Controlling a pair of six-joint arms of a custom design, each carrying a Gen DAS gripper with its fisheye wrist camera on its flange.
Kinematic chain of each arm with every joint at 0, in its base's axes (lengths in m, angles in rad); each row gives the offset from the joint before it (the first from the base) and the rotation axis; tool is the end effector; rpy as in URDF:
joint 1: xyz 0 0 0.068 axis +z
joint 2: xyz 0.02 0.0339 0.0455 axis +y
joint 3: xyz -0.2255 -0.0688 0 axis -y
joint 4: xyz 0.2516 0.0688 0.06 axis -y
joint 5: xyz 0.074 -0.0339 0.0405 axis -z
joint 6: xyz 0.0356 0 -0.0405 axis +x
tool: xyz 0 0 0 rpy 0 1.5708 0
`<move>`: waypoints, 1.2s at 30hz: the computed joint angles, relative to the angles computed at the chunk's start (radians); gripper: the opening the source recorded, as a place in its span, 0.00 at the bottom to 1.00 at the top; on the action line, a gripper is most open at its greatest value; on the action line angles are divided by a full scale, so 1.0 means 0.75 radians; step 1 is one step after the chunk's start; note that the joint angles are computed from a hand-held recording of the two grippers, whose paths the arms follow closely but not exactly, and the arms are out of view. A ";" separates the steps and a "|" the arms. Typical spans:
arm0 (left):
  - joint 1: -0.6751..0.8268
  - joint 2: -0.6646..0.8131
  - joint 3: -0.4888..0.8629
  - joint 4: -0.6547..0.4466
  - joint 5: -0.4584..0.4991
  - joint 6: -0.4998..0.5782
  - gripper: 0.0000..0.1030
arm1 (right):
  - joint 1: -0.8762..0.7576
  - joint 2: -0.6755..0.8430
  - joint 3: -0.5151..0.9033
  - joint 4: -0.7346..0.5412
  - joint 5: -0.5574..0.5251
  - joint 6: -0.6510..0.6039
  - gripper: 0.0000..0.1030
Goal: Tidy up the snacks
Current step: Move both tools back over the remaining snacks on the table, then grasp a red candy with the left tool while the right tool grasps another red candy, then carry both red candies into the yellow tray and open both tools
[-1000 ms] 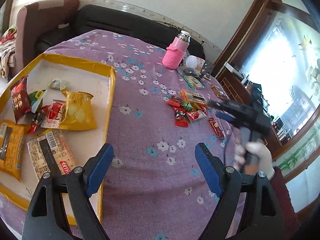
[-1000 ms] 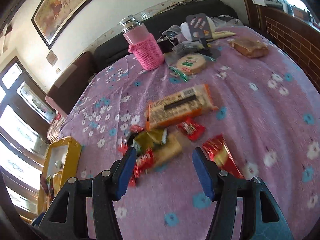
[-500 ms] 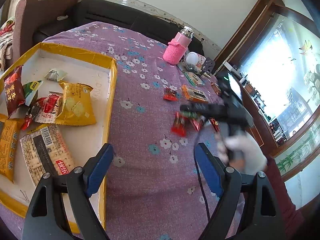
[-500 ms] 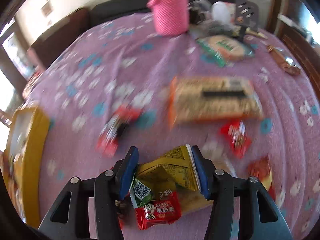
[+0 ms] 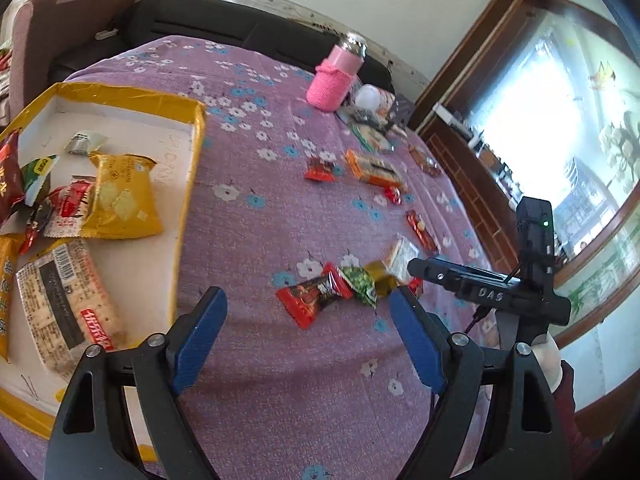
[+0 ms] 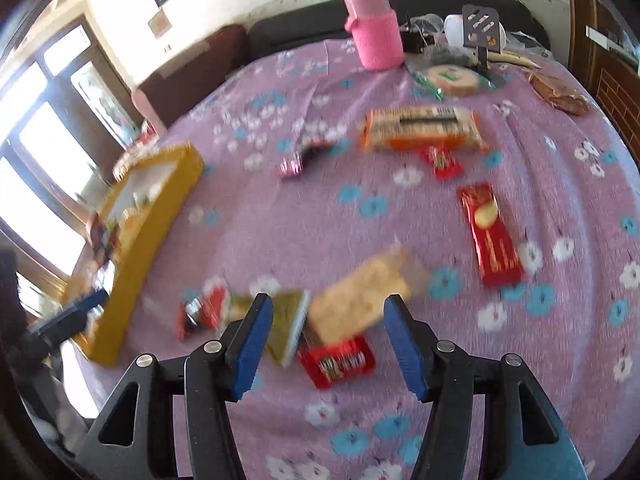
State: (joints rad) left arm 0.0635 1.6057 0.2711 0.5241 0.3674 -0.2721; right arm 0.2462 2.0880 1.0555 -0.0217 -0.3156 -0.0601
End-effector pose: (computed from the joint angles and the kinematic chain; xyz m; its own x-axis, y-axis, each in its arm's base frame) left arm 0.2193 0.0011 0.0306 -0.7470 -0.2988 -0.5938 -0.0135 0.8999 -0.4359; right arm 0.3516 0.0997 0.0305 -0.8189 -0.2647 -0.5092 -0.4303 0.8703 0.2397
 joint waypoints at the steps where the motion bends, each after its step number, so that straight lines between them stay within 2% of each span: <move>1: -0.022 0.012 0.009 -0.009 -0.018 0.010 0.82 | 0.002 0.019 0.000 0.021 0.018 0.006 0.58; 3: -0.086 0.029 0.026 -0.038 -0.074 0.059 0.81 | 0.011 0.054 -0.007 0.064 0.020 0.037 0.59; 6: -0.237 0.076 0.076 -0.094 -0.251 0.158 0.80 | 0.014 0.070 -0.062 0.148 -0.013 0.036 0.56; 8: -0.279 0.139 0.131 -0.119 -0.267 0.208 0.64 | 0.037 0.081 -0.089 0.206 0.031 0.032 0.41; 9: -0.296 0.178 0.175 -0.149 -0.276 0.226 0.60 | 0.042 0.082 -0.097 0.219 0.053 0.027 0.31; 15: -0.330 0.385 0.429 -0.273 -0.303 0.314 0.58 | -0.022 0.123 -0.099 0.308 -0.061 0.051 0.27; 18: -0.370 0.507 0.574 -0.372 -0.399 0.343 0.58 | -0.040 0.130 -0.104 0.332 -0.104 0.054 0.26; 19: -0.376 0.514 0.577 -0.358 -0.415 0.357 0.58 | -0.041 0.131 -0.106 0.342 -0.107 0.051 0.26; 21: -0.374 0.533 0.604 -0.372 -0.410 0.355 0.50 | -0.039 0.133 -0.112 0.358 -0.104 0.049 0.27; 22: -0.369 0.535 0.597 -0.352 -0.405 0.349 0.34 | -0.038 0.132 -0.116 0.365 -0.103 0.049 0.27; 23: -0.367 0.536 0.588 -0.334 -0.408 0.343 0.22 | -0.038 0.132 -0.118 0.370 -0.103 0.051 0.27; 27: -0.358 0.506 0.528 -0.266 -0.416 0.302 0.21 | -0.042 0.127 -0.133 0.398 -0.099 0.066 0.26; 32: -0.250 0.362 0.345 -0.137 -0.276 0.230 0.21 | -0.052 0.079 -0.204 0.488 -0.097 0.100 0.25; 34: -0.174 0.259 0.258 -0.115 -0.212 0.221 0.21 | -0.053 0.037 -0.244 0.514 -0.108 0.116 0.09; 36: -0.068 0.118 0.161 -0.121 -0.139 0.233 0.21 | -0.049 -0.017 -0.288 0.526 -0.130 0.137 0.08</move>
State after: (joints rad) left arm 0.0124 1.6944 0.3919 0.4330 0.2630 -0.0972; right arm 0.2096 2.0750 0.8393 0.3725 -0.4128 0.0428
